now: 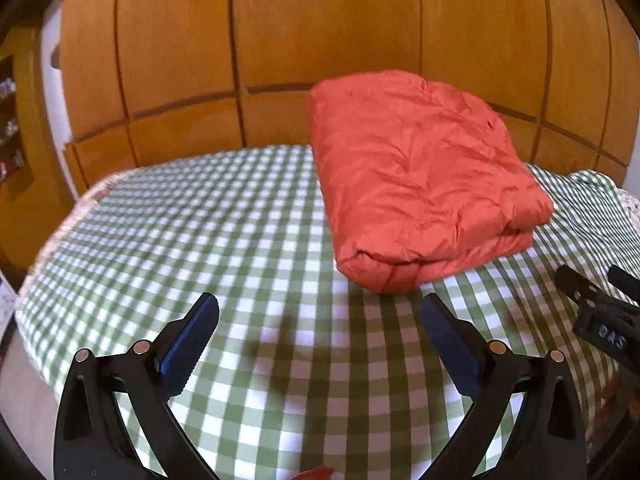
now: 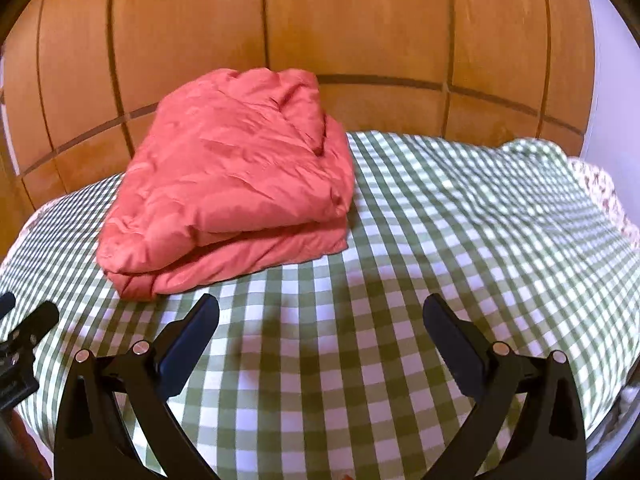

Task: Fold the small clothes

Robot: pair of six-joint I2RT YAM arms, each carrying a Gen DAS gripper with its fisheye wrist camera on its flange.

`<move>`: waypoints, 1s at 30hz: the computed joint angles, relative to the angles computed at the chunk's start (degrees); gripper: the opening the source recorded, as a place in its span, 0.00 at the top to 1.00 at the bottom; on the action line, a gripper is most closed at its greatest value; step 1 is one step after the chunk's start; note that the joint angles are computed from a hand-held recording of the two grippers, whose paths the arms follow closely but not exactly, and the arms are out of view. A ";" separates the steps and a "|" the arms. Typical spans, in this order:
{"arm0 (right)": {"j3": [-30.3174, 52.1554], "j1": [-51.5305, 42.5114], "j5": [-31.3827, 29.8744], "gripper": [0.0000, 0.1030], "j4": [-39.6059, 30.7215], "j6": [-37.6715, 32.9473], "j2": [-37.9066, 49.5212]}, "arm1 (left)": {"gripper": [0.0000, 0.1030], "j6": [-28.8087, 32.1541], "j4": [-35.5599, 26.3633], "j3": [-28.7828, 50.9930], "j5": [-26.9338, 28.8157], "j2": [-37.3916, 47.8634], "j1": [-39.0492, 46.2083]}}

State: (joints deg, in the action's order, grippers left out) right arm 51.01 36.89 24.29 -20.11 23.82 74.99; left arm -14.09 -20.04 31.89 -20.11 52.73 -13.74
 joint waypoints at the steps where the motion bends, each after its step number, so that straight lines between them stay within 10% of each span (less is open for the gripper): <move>1: -0.11 0.54 0.86 0.02 -0.10 -0.08 -0.55 | 0.03 -0.21 -0.08 -0.14 -0.58 -0.97 -0.53; 6: 0.68 3.92 8.59 0.02 -2.42 1.05 -1.21 | 0.03 -0.34 -0.63 -0.12 -2.92 -3.17 -2.31; 30: 1.16 5.35 9.08 0.02 -4.65 1.19 -2.79 | 0.03 -2.66 -3.07 0.88 0.15 -2.96 -0.54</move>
State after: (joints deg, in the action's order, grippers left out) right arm 52.17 42.24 33.36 -24.76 25.01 72.20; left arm -16.74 -23.11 32.77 -19.96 49.77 -14.28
